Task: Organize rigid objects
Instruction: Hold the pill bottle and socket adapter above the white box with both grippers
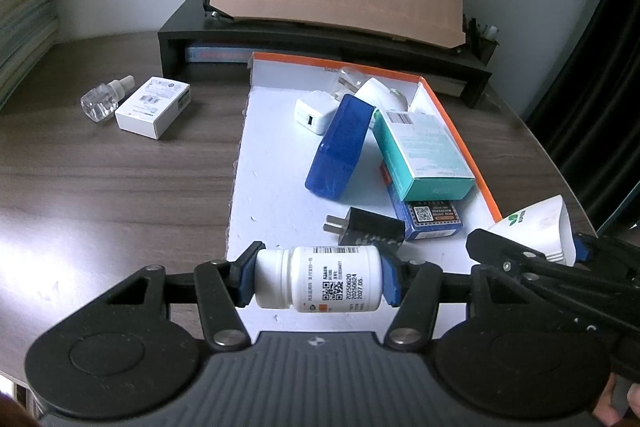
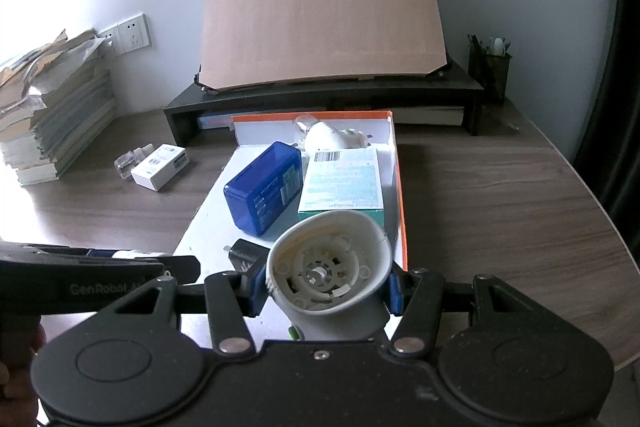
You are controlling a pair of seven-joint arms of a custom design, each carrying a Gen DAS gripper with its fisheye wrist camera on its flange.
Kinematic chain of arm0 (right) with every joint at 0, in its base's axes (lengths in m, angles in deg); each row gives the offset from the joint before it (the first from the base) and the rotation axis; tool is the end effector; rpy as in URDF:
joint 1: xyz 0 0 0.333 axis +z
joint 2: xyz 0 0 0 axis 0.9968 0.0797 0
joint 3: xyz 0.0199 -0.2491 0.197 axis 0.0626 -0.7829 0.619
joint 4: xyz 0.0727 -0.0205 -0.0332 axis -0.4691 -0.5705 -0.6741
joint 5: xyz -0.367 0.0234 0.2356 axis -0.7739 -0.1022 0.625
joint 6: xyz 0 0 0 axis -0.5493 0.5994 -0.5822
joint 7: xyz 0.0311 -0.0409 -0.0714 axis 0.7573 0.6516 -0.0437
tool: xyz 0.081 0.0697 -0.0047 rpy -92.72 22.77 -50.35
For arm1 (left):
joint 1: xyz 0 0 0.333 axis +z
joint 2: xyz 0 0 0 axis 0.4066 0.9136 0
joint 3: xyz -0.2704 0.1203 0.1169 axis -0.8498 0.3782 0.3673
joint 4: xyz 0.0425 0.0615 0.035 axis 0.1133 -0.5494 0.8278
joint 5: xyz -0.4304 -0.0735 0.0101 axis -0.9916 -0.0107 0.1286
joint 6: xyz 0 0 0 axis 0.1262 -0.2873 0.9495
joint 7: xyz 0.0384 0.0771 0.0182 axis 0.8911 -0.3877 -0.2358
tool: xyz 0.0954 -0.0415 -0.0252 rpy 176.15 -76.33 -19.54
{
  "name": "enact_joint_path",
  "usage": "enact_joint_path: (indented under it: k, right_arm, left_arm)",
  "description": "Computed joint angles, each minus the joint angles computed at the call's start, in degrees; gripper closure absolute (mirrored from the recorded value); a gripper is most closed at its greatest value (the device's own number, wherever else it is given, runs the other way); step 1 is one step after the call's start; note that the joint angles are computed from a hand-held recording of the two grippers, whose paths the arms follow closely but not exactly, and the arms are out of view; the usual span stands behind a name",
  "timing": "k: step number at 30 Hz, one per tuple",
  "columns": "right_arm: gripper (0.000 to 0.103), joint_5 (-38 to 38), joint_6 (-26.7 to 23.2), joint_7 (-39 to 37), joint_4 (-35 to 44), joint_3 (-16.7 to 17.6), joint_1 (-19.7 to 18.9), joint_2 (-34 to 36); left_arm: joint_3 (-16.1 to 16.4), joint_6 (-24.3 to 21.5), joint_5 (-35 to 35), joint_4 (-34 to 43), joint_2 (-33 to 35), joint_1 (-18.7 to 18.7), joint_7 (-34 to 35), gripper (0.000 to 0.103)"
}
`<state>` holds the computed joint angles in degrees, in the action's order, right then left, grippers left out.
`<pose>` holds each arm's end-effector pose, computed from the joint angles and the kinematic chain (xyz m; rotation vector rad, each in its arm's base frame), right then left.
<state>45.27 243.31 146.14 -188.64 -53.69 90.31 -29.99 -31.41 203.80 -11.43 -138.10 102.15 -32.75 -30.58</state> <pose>0.6172 0.1620 0.2900 -1.8310 1.4406 -0.5583 0.6165 -0.3385 0.2658 -1.8914 1.7994 -0.8395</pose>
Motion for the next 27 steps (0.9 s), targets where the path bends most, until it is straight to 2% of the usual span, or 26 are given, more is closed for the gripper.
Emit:
enact_joint_path:
  k: [13, 19, 27]
  right_arm:
    - [0.038, -0.43, -1.29, -0.4, 0.65, 1.08, -1.07, 0.49]
    - [0.038, -1.29, -2.1, -0.62, 1.38, 2.69, -2.75, 1.04]
    - [0.038, -1.65, -2.78, -0.88, 2.03, 4.17, -4.29, 1.65]
  left_arm:
    - [-1.12, -0.63, 0.47, 0.65, 0.18, 1.12, -0.17, 0.045]
    - [-1.63, -0.78, 1.18, 0.94, 0.24, 1.7, -0.62, 0.045]
    - [-3.82, -1.92, 2.43, 2.39, 0.56, 3.97, -1.11, 0.045]
